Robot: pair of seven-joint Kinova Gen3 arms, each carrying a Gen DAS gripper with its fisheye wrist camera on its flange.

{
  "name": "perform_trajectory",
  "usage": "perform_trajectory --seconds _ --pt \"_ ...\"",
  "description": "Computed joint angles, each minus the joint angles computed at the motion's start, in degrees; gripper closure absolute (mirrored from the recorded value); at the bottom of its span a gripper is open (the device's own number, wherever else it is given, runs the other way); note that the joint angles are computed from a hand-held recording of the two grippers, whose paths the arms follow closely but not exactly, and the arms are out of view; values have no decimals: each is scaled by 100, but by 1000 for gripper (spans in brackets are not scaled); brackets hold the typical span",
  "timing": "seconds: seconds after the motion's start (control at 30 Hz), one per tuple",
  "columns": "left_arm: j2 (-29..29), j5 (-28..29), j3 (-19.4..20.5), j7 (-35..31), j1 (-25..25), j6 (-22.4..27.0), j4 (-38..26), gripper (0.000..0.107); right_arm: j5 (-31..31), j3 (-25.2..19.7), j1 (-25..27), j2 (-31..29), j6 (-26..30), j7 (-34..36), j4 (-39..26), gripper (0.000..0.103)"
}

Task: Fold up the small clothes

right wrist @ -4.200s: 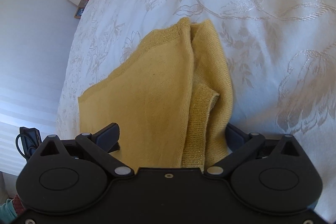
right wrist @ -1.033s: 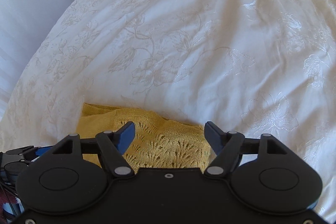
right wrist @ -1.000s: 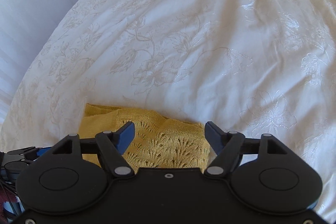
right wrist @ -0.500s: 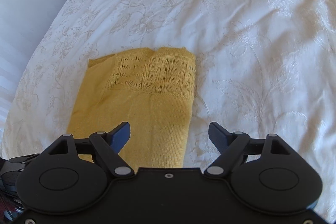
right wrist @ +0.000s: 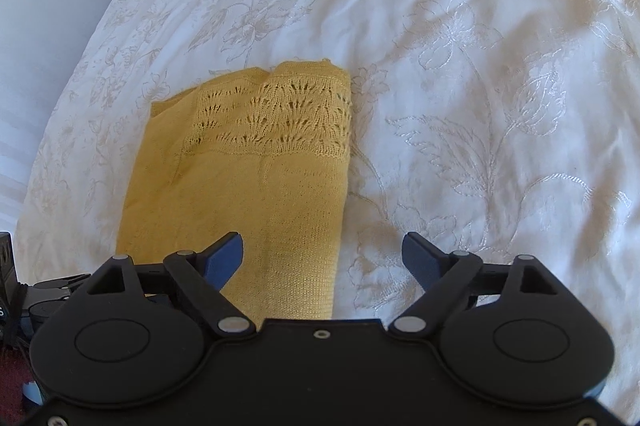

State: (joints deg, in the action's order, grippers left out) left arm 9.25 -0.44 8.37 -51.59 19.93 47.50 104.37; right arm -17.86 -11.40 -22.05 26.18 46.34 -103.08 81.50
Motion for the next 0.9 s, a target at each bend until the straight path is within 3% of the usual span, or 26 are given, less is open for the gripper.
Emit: perform_trajectory --seconds 0.13,0.37,0.73,0.9 --pt "91 165 0 -97 -65 -97 5 5 -4 -10 33 184 103 85 -170 13" --pt "142 415 5 -446 -191 -322 94 5 -388 -246 321 517 124 640 -398 3" --pt "-5 1775 92 -1658 -718 -1628 697 5 -1067 -515 646 1016 89 1403 -797 0" --pt "155 2305 221 -2368 -927 -1814 634 5 -1682 -840 930 1344 147 1898 -1017 0"
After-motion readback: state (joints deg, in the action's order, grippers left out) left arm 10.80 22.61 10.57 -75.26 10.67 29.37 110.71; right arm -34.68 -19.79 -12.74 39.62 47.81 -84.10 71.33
